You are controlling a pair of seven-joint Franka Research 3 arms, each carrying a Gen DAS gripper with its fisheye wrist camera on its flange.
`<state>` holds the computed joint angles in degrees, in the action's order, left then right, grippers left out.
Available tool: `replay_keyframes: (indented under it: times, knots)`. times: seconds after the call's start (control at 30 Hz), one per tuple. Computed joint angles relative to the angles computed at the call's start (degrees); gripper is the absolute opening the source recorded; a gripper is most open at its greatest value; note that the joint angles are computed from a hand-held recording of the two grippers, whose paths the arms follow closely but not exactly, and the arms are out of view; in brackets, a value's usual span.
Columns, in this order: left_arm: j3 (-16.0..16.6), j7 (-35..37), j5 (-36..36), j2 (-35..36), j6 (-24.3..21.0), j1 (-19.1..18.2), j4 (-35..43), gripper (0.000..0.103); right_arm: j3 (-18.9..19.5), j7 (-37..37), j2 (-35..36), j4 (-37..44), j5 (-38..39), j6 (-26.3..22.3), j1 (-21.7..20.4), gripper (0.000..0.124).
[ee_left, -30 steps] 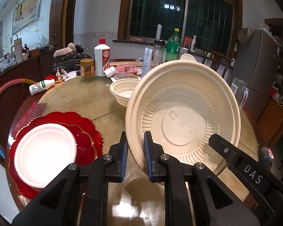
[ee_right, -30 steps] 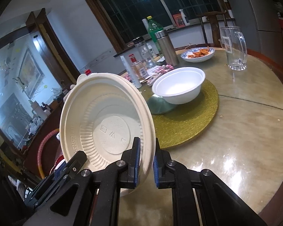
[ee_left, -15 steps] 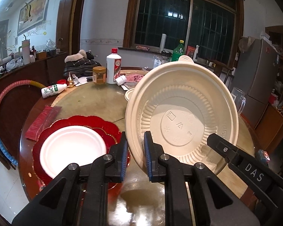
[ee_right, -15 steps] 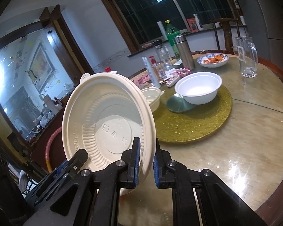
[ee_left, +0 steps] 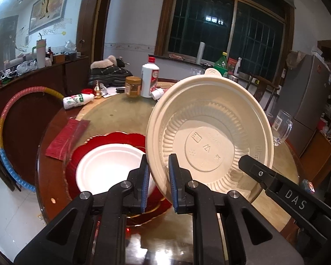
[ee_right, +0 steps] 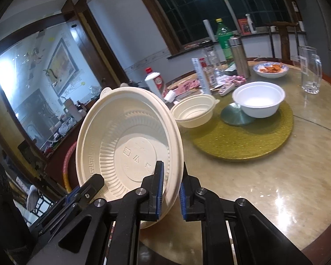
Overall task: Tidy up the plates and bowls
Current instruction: 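Lower the beige bowl onto the white bowl in the plates and open both grippers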
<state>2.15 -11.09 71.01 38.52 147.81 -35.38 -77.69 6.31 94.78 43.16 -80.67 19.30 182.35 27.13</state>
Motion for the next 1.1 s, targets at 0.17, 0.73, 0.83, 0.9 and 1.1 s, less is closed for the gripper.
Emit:
replay_keyframes:
  times: [0.17, 0.73, 0.83, 0.9, 1.1]
  knots:
    - [0.42, -2.99, 2.38, -2.28, -1.62, -0.35, -3.11, 0.014, 2.38, -1.83, 1.84, 3.10, -0.74, -1.68, -0.90, 0.013]
    - [-2.33, -2.45, -0.10, -3.83, -1.90, 3.60, -7.21, 0.015, 2.00, -3.42, 6.69, 11.65, -1.35, -10.00, 0.70, 0.013]
    - [-2.29, -2.12, -0.70, -3.91, -1.60, 3.83, -7.56, 0.015, 1.89, -3.38, 7.27, 12.71, -1.51, -10.87, 0.94, 0.013]
    - [-2.25, -1.94, -1.08, -3.94, -1.48, 3.94, -7.75, 0.015, 1.87, -3.37, 7.88, 13.73, -1.65, -11.74, 1.02, 0.013]
    - [-2.19, -1.69, -2.16, -4.02, -1.49, 4.12, -7.94, 0.015, 1.71, -3.26, 9.16, 16.19, -2.17, -13.65, 1.50, 0.013]
